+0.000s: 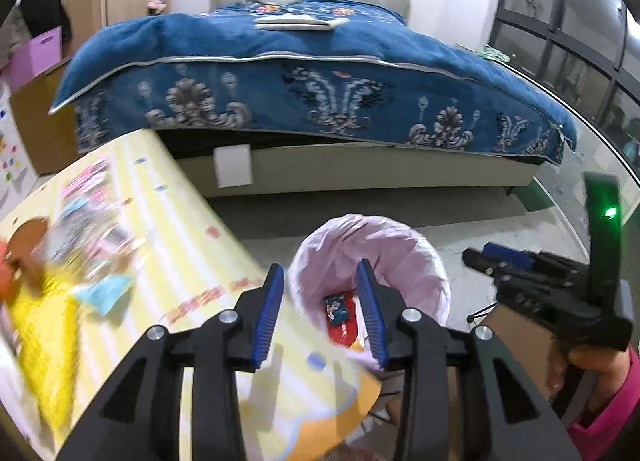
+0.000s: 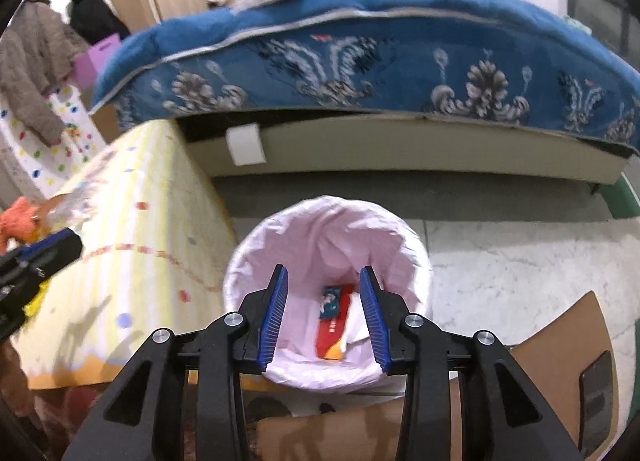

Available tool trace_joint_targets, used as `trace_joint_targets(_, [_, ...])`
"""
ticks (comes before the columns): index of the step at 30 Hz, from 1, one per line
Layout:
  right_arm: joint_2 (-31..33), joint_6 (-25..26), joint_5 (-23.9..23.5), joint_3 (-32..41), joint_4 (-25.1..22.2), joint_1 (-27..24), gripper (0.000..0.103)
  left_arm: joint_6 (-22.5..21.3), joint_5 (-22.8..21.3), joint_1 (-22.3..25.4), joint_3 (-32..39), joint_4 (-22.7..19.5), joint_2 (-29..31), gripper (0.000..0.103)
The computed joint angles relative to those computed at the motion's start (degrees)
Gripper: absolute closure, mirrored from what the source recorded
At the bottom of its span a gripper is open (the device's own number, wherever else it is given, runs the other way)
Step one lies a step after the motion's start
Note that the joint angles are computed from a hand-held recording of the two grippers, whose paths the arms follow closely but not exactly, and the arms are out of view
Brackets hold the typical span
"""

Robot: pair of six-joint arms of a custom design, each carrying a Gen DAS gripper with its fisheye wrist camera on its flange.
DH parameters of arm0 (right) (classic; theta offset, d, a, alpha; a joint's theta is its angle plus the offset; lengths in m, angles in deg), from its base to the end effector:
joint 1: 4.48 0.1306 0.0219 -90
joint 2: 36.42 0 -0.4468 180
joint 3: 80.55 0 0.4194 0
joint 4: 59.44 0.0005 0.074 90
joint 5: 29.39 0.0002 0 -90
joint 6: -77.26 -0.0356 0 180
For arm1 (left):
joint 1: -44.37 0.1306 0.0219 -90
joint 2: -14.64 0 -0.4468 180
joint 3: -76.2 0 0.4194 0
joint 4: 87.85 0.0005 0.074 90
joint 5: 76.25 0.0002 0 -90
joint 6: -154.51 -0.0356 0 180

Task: Collect trash
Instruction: 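Return the right tool to the table toward the clear plastic bag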

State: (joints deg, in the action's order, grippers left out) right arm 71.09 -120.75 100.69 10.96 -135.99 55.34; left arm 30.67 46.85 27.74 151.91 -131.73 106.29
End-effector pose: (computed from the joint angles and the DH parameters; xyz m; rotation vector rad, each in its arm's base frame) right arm 0.2991 0.4678 0.3400 0.9806 2.2414 -0.1487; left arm 0.4639 -0.1594 0.3722 1.2329 2.1514 -0.6265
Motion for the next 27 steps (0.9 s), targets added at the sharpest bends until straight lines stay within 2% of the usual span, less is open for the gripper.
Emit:
trace_joint_targets(2, [0.77,1.45,1.63,2.47,-0.77,0.74,0.064,-0.46,0.38,1.83,-0.58,-0.32,-1.16,0.066])
trace_joint_targets(6, [3.57,3.89,6.02,9.17,-4.05,2.06,0.064,-1.89,1.34,5.74,-1.53,-0.83,-3.39,0.051])
trace_joint_targets(10, [6.56,9.23,8.74,15.62,-4.62,2.33,0.064,-0.65,2.52,10.42,-0.92,-1.17,-4.22,0.046])
trace_joint_targets(13, [8.04,17.59,7.28,18.59,0.07,1.66,0.064,-0.26,2.62,13.3,0.15,-1.31,-3.92,0.046])
trace_joint_targets(15, [10.41,23.13,6.67,22.59,0.4,1.26,0.064,0.73,1.82,15.32,0.46,0.03,-3.79,0.041])
trace_joint_targets(18, [13.22,30.74,5.6,27.06,2.62,0.52,0.063,1.28,0.16,17.93,1.47,1.03,-3.03,0.041])
trace_joint_targets(22, [17.94,38.43,4.33,34.24,2.75,-0.56,0.05,1.01,0.16,21.26,4.1,-0.95,-1.1,0.041])
trace_joint_targets(27, [24.29,46.12,2.09,43.61,1.76,-2.47,0.047,4.98,-1.8,24.54,5.44,2.51,0.79,0.041])
